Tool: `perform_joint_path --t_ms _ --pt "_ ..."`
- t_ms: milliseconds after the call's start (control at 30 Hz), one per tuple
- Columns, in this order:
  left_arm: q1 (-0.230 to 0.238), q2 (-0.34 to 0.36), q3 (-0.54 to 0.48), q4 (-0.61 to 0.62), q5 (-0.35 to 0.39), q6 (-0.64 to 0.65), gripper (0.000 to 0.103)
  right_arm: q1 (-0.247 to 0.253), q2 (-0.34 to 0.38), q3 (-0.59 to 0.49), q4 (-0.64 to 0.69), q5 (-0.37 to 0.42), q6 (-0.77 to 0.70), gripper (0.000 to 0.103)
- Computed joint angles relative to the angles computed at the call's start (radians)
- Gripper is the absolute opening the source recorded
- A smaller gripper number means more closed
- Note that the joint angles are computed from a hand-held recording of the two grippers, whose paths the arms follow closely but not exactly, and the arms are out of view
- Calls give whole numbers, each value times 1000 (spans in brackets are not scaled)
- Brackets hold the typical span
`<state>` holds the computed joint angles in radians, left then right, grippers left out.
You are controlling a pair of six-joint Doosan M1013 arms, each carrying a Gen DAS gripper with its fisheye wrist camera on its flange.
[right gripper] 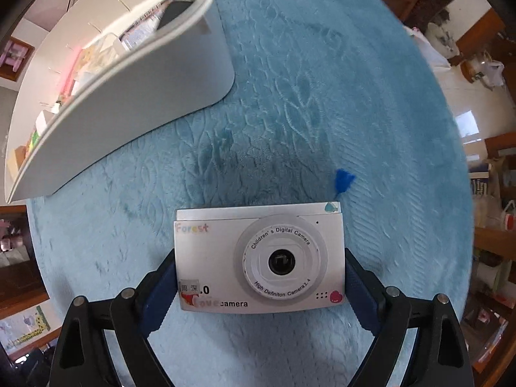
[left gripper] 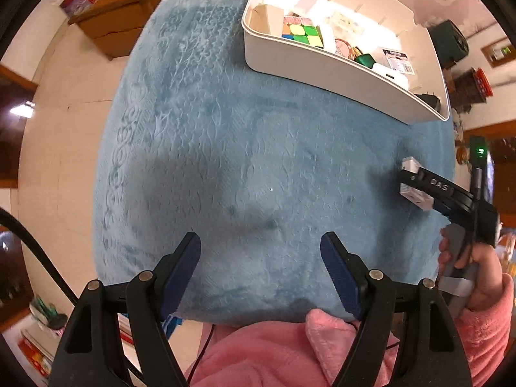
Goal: Organize rigid objects
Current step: 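Lift the white 'Forest' toy with the right tool into the bin and open it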
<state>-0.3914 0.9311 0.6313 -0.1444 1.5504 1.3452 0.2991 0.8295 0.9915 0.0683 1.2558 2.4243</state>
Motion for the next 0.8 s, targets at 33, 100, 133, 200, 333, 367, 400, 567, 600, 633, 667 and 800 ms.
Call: perform_joint_path --t_ms 33,100,133,200,333,367,400,567,600,633,667,800 --pt "4 5 -7 -12 5 10 80 3 -10 4 -9 -6 17 92" --pt "13 13 -18 -38 13 30 80 6 -27 15 -10 -20 42 92" --pt "17 16 -20 -46 13 37 80 7 -36 18 -14 -25 58 92" --pt "24 19 -23 -64 10 54 80 12 -44 7 -43 -16 87 92" --pt "34 33 -40 -71 12 84 80 25 -44 -53 -123 33 117 92" --pt "35 35 -43 -61 12 94 80 20 -43 -64 -136 38 113 92" --pt "35 36 -43 -51 10 109 80 20 -43 -75 -155 45 115 92" --pt "50 41 -39 -64 20 155 80 13 -19 -159 -227 56 104 92" --pt "53 42 -38 -67 23 159 80 7 -11 -178 -228 54 99 92" --pt "56 43 -37 -70 27 162 80 7 2 -205 -231 55 101 92" --pt "59 44 -37 -75 29 164 80 5 15 -228 -232 60 98 92" --pt "72 36 -21 -84 13 182 80 6 75 -341 -238 92 98 92"
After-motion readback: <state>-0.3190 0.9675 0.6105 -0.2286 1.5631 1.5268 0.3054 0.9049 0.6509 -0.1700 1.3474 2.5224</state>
